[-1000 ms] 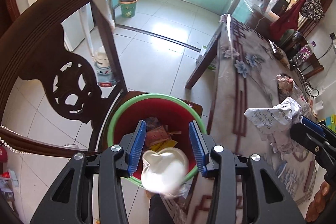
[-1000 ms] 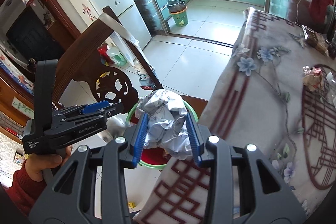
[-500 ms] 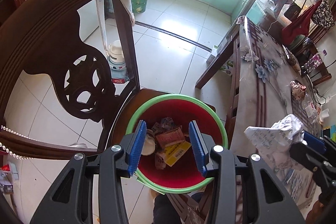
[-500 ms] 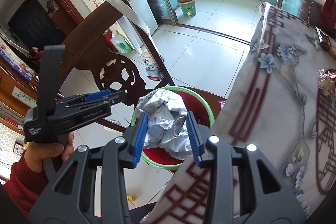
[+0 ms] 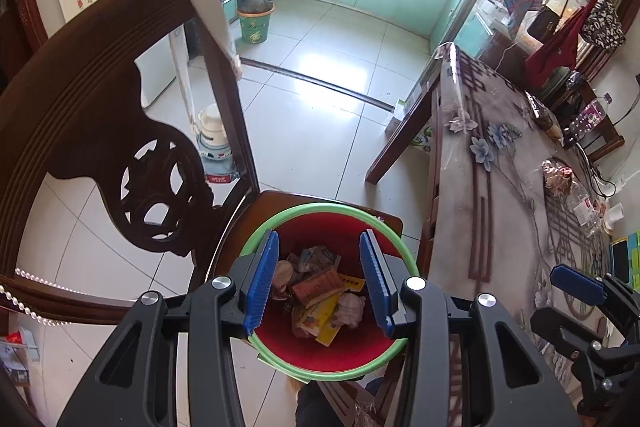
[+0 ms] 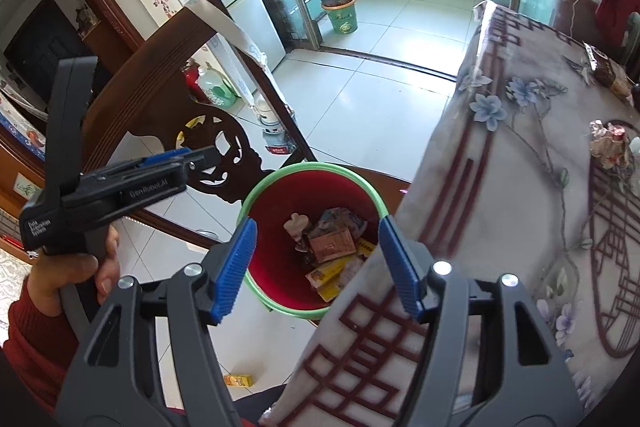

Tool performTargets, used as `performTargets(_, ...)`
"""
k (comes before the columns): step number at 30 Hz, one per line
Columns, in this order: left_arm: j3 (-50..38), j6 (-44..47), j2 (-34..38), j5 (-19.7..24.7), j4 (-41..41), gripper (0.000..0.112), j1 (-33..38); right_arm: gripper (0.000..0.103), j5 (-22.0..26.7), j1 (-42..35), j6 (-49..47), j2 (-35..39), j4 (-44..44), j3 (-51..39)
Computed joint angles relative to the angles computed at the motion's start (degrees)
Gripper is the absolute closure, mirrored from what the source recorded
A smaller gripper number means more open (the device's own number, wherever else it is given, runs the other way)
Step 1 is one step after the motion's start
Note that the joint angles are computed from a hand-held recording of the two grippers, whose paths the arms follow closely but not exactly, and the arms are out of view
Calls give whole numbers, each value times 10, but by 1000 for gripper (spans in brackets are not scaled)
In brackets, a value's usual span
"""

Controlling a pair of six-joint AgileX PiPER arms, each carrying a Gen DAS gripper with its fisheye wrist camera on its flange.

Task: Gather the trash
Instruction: 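Open the left gripper over the bucket while the right gripper releases the foil, then move both grippers back over the table toward the remaining trash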

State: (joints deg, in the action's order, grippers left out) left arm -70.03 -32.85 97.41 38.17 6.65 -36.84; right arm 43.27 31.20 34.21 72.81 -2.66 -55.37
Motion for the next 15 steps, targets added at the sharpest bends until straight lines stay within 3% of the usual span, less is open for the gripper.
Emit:
performTargets(8, -55, -9, 19, 20, 9, 72, -57, 41, 33, -30, 34, -94, -18, 67)
performTargets(15, -137, -4, 74, 42, -2, 72, -124, 41, 104, -102, 23, -206, -25, 111)
